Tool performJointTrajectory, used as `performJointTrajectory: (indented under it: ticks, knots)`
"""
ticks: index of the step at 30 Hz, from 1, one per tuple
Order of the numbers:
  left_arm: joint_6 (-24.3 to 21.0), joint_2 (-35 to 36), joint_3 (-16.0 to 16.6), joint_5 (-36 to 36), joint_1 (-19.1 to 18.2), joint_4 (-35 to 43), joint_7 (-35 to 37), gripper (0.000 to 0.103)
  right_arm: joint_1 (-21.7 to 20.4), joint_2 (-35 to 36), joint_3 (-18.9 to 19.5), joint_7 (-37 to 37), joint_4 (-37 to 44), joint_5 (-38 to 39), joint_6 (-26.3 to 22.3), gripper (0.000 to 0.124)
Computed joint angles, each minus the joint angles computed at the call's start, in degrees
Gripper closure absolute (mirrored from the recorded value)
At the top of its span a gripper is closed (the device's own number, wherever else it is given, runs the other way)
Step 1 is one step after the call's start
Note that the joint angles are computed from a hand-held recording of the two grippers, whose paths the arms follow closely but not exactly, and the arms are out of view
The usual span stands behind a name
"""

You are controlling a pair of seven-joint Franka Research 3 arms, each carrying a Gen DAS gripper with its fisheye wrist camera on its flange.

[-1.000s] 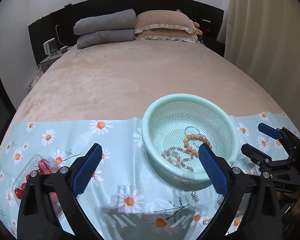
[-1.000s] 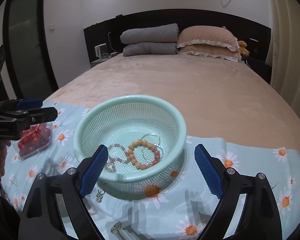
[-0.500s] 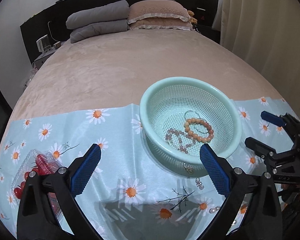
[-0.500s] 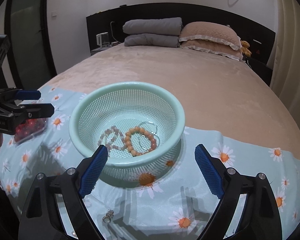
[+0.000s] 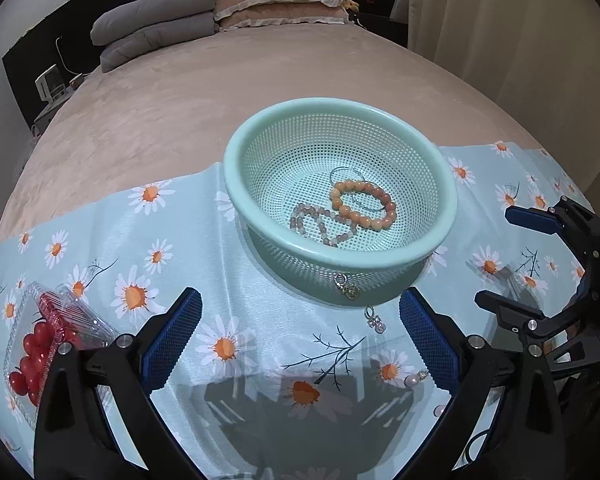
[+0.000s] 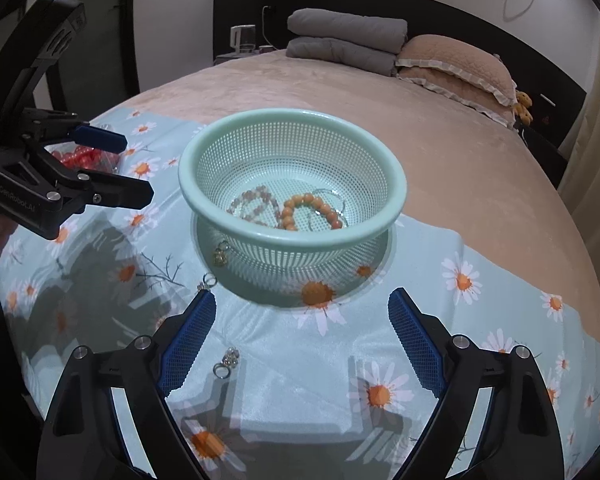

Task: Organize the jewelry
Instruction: 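Grasp a silver earring with the left tool while the right grasps a silver ring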

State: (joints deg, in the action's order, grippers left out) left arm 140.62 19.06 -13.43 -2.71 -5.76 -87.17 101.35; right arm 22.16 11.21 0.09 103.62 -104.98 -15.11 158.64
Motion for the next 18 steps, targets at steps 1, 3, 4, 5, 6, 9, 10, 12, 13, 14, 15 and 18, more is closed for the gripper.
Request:
performJointTrajectory:
  ticks: [1,3,4,5,6,9,10,12,13,14,15,18]
  knots:
    - [-0.11,0.03,0.09,0.57,-0.27,-0.16,-0.11,0.006,-0.68,-0.12,0.75,-1.66,-0.36,2.24,-0.17,0.042]
    - [-0.40,0.17,0.37,2.02,-0.83,-0.42,-0.42,0.006,-1.27,-0.37,1.40,-3.58,-1.27,4.91,-0.45,0.046]
    - [-0.37,0.24,0.42,2.42,-0.96,-0.60,-0.48,0.006,-1.37,-0.42,1.57,-4.30,-1.58,5.70,-0.73,0.047]
    - [-0.63,0.38,0.41,2.66,-1.05,-0.59,-0.55,0.006,-1.47,-0.42,1.75,-5.07,-1.83,6.50,-0.86,0.047]
    - [-1.15,0.64,0.20,2.43,-0.98,-0.38,-0.26,0.006,-1.45,-0.43,1.80,-5.48,-2.04,6.95,-1.17,0.049]
    - [-1.77,1.26,-0.68,0.36,-0.39,-0.07,1.49,0.006,-0.86,0.04,1.67,-6.26,-1.99,6.31,-2.51,0.055]
    - [-1.88,1.48,-0.58,0.37,-0.53,0.14,1.23,0.006,-0.81,0.36,1.89,-7.09,-1.79,6.61,-3.08,0.058]
    - [-2.28,1.85,-0.71,-0.12,-0.49,0.49,1.36,0.008,-0.85,1.21,2.49,-9.16,-0.98,8.08,-4.41,0.063]
    - [-2.50,2.07,-0.94,-0.59,-0.39,0.66,1.81,0.009,-0.82,1.55,2.68,-10.04,-0.71,8.76,-4.61,0.065]
    - [-2.94,2.29,-1.02,-0.72,-0.46,0.83,2.06,0.010,-0.74,1.79,2.84,-10.71,-0.61,9.44,-4.57,0.065]
    - [-3.64,2.68,-0.95,-0.34,-0.76,1.23,2.12,0.013,-0.74,2.04,3.05,-11.58,-0.32,10.28,-4.71,0.066]
    - [-6.61,4.10,-1.37,-0.51,-1.10,2.72,3.56,0.021,-0.59,2.78,3.35,-13.82,0.61,12.21,-5.42,0.073]
